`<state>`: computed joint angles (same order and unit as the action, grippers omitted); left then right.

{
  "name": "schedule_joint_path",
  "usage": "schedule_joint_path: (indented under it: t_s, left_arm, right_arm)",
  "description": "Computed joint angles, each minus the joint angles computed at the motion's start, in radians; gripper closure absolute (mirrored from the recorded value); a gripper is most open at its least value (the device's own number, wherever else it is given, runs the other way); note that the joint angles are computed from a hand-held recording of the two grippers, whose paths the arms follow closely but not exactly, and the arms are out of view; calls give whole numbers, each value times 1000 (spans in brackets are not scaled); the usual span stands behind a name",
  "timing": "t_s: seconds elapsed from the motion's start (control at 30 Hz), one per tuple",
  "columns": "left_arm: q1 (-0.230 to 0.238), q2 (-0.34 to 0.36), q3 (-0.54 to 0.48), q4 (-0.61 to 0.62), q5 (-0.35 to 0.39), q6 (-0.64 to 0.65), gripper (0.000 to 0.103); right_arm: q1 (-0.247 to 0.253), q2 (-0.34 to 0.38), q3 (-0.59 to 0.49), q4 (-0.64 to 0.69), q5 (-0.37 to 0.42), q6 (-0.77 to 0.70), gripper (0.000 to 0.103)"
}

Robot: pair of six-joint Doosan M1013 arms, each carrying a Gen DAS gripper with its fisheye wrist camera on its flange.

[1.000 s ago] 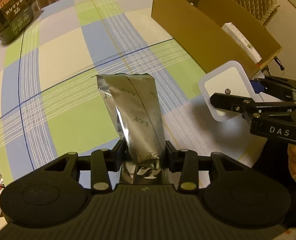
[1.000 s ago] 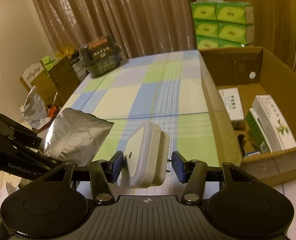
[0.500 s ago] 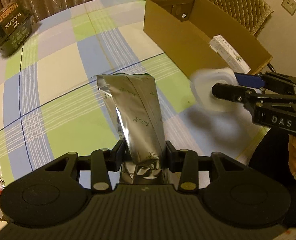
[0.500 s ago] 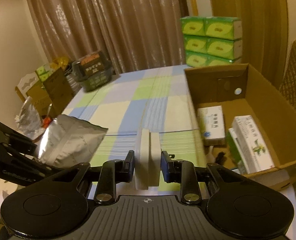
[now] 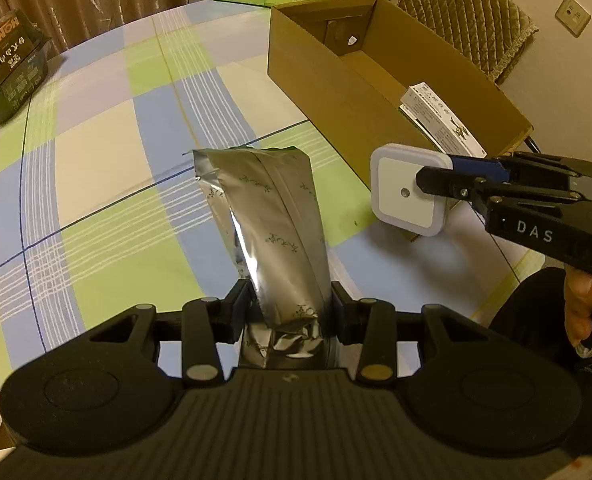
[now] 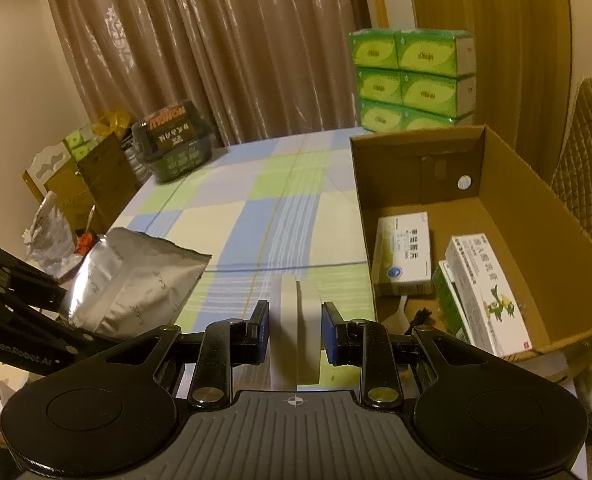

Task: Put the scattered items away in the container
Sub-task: 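Lift and carry the foil pouch and night light over the cardboard box, then lower the foil pouch into the box and open the left gripper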

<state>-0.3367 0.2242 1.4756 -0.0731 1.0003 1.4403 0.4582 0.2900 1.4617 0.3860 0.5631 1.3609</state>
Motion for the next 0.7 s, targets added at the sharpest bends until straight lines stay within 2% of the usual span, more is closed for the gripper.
schedule_joint_path:
  t_s: [0.4, 0.7]
  left_arm:
    - [-9, 20, -39, -11, -13, 3, 67]
    - [-34, 60, -121, -15, -16, 9, 67]
  right_arm:
    - [-21, -4, -32, -22, -30, -9, 79]
    - [-58, -12, -54, -81, -48, 10, 79]
